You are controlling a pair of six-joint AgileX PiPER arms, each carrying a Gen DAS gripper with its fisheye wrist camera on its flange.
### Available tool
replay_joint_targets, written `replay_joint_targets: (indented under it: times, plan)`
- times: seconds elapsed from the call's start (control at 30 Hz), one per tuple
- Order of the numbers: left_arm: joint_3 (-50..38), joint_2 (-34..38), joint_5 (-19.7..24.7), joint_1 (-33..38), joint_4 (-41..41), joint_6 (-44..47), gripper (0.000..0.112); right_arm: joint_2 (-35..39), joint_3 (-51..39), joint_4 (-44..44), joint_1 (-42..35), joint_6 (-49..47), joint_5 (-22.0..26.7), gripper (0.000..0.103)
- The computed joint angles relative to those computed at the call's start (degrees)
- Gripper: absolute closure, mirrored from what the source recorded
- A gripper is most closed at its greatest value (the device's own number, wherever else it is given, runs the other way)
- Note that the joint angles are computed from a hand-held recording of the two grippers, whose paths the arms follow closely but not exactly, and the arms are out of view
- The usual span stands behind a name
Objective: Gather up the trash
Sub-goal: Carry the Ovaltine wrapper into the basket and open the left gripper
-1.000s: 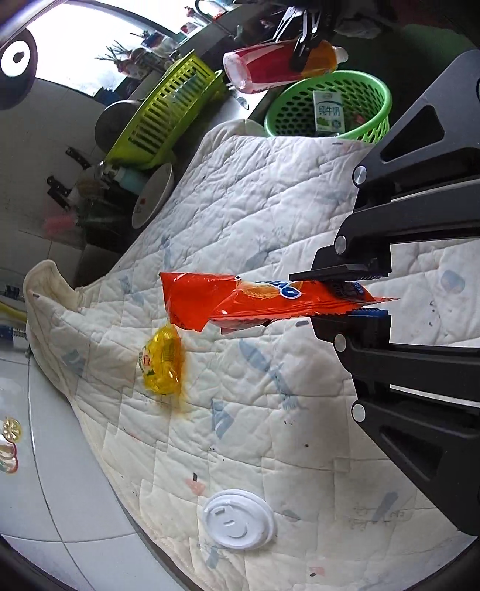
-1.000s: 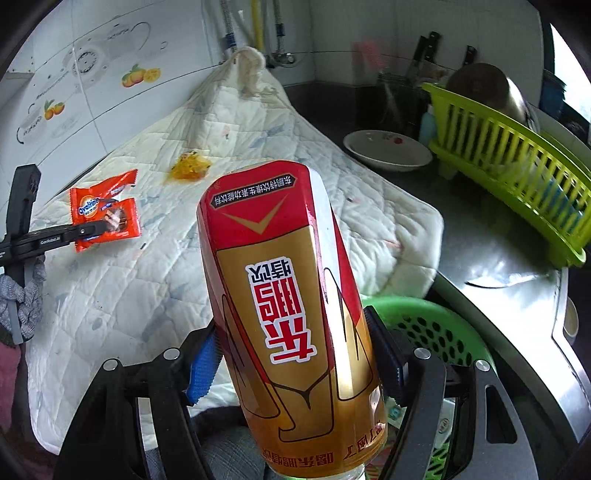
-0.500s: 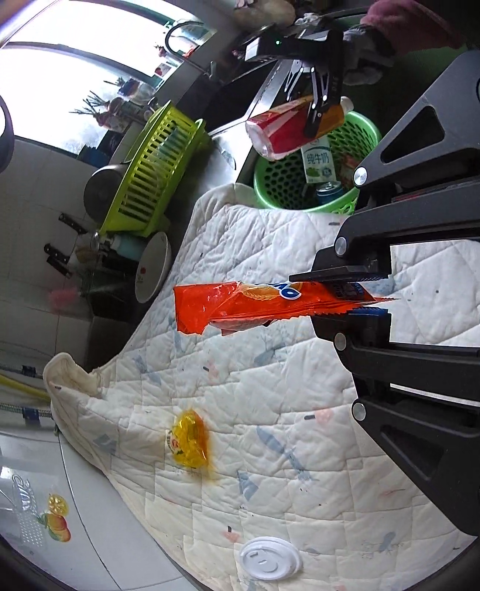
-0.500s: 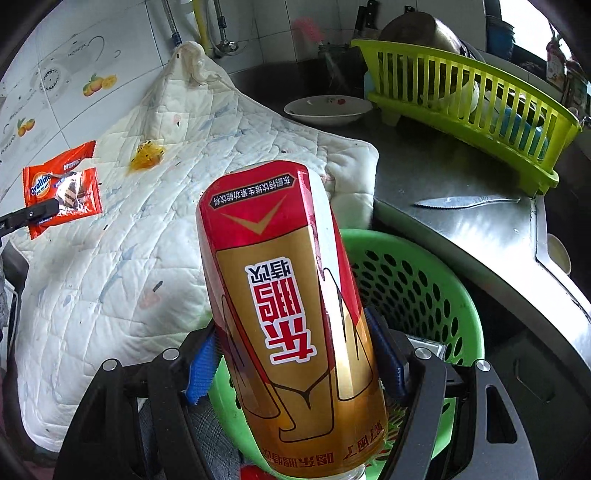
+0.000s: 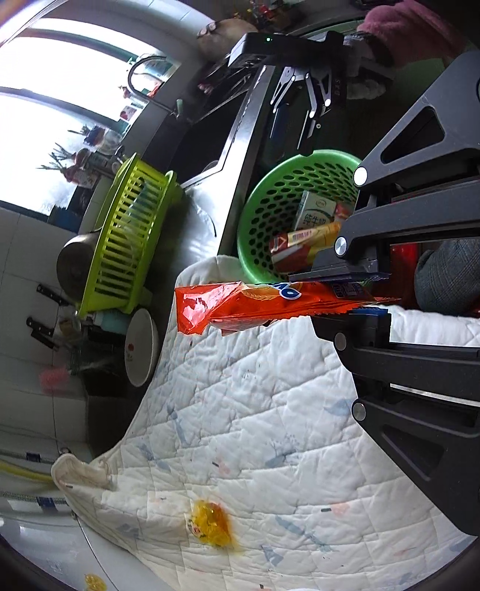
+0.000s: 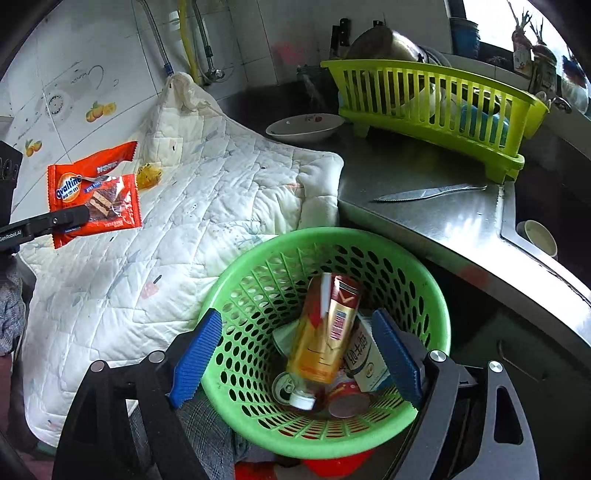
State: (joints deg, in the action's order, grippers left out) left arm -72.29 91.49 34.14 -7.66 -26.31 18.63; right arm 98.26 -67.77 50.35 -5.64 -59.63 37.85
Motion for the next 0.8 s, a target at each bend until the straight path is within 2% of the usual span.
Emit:
replay_joint_targets:
  times: [0.3, 0.63, 0.7, 0.73, 0.8]
  plan:
    - [-3.18, 6.05, -0.78, -9.44, 4.83, -6.18, 0.103, -5.17, 6.5, 6.85, -6.17, -7.24, 1.45, 0.021]
    - [-9.17, 14.29, 0.21, -14.64, 12.98, -15.35, 0.099, -7.07, 9.95, 11.37, -11.45, -12.78, 5.22, 0.02]
    - [-9.14, 14.99, 0.17, -14.58, 11.49, -14.13, 0.075, -7.28, 10.45, 12.18, -12.03, -13.66, 5.65, 0.02]
    - [-8.38, 14.78, -0.82, -14.84, 11.88, -14.4, 0.059, -7.39, 10.69, 12.47, -12.27, -13.95, 5.71, 0.02]
    - [-7.53, 14.43, -1.93, -15.78, 15.42, -17.18, 0.056, -7.38, 10.86, 12.8, -12.45, -14.28, 5.86, 0.02]
